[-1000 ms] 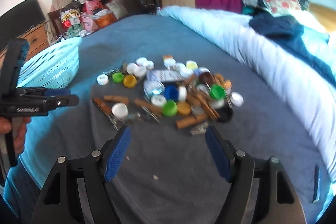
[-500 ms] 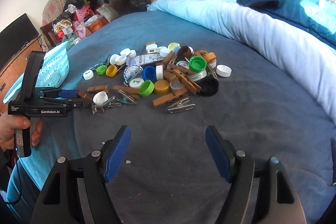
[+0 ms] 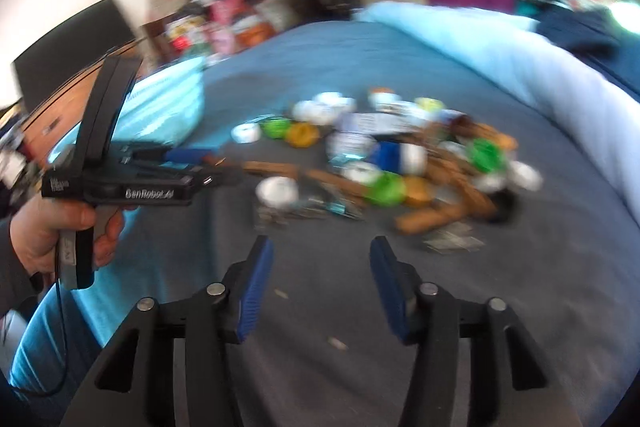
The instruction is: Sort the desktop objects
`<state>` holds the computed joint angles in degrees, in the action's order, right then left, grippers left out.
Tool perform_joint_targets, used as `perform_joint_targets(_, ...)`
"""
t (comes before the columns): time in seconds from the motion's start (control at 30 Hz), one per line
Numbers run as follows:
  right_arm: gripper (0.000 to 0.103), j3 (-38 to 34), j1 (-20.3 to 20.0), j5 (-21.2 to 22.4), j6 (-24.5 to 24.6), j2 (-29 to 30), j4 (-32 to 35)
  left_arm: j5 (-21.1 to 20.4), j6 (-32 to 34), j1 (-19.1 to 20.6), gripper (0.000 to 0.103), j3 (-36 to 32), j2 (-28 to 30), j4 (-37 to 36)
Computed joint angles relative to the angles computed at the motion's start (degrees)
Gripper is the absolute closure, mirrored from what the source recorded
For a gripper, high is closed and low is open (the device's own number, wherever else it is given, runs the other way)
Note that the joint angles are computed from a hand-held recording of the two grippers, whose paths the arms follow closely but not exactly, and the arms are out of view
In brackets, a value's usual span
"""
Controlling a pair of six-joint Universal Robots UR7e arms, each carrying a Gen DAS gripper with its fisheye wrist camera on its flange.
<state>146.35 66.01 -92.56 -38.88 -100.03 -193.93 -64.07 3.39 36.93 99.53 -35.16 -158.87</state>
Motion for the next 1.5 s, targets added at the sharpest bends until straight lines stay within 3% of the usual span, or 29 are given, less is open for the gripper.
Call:
perform_joint_targets(0.1,0.056,-2.8,1.8,1.2,-2.3,4.0,2.2,-0.1,-1.1,-0.1,0.042,0.1,-1.0,-0.4)
perform_joint_targets(0.17,0.065,-4.9,2.7,1.4,-3.7,6.1,5.3,0.3,-1.3,-0.2,0.042,0.1,-1.4,-0.4)
perform_joint_targets(0.27,0.073,-7.7,4.1,-1.8,-5.0,9.8,7.9,0.7,-2.0,-0.4,0.042,-0.8,-1.0,0.2)
perform_joint_targets(0.47,0.074,-11.2,5.9,-6.5,-4.5,14.9,8.4,-0.7,-2.9,0.5,0.042,0.2,-1.5,0.9)
perform_joint_targets(0.53,0.083,-11.4,6.4,-8.3,-4.4,16.0,6.9,-1.0,-3.5,0.5,0.042,0.7,-1.7,1.0)
perform_joint_targets(0.97,0.083,-6.1,11.1,-14.2,1.1,11.1,-4.2,-0.6,-2.9,-3.1,0.042,4.5,-5.0,-4.6)
perform_joint_targets(1.23,0.083,-10.3,16.5,-19.7,4.8,9.8,-4.2,2.2,-1.6,-4.7,0.042,4.1,-8.3,-7.1)
perform_joint_targets(1.5,0.083,-16.1,22.6,-24.1,6.2,12.4,-3.7,5.8,-1.2,-3.7,0.042,1.8,-10.9,-6.9)
